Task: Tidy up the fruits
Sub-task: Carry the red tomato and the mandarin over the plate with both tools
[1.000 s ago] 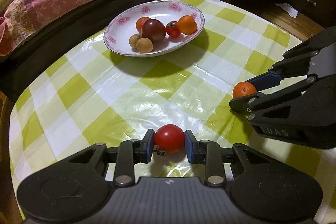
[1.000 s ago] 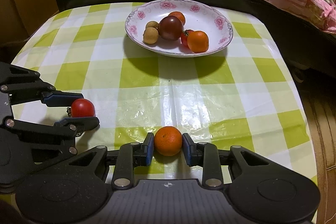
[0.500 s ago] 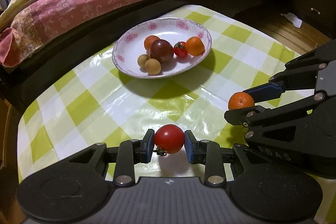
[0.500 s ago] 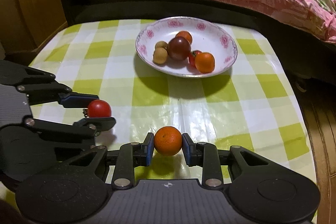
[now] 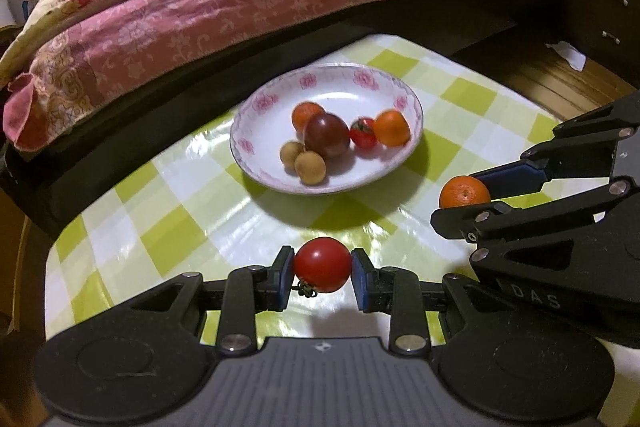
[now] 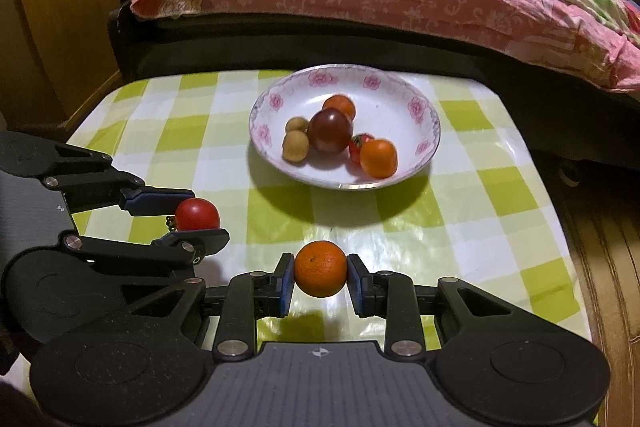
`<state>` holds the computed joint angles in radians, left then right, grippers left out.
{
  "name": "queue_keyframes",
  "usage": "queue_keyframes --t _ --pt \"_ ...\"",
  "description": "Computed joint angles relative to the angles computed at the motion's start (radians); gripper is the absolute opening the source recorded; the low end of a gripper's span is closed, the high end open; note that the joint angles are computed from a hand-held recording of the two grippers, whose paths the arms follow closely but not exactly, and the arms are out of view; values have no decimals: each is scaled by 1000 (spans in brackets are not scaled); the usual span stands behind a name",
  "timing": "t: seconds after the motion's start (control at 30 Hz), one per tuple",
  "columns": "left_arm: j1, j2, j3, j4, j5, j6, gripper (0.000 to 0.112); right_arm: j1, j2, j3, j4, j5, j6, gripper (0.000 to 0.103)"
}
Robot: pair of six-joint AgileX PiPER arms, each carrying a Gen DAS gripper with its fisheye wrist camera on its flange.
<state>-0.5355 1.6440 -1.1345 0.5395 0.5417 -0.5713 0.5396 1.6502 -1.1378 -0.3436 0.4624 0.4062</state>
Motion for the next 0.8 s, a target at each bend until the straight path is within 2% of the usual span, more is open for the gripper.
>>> queue_keyframes --t 0.33,0.47,0.63,0.8 --pt "32 78 -116 2 -4 31 38 -29 30 -64 -24 -31 16 25" --pt "65 131 -184 -50 -18 81 38 -57 72 -122 12 -35 -36 25" --pt "83 193 -259 -44 -19 91 38 -97 135 -206 96 -41 -123 25" --pt "101 242 -315 -57 -31 109 38 -118 184 -267 109 -55 -159 25"
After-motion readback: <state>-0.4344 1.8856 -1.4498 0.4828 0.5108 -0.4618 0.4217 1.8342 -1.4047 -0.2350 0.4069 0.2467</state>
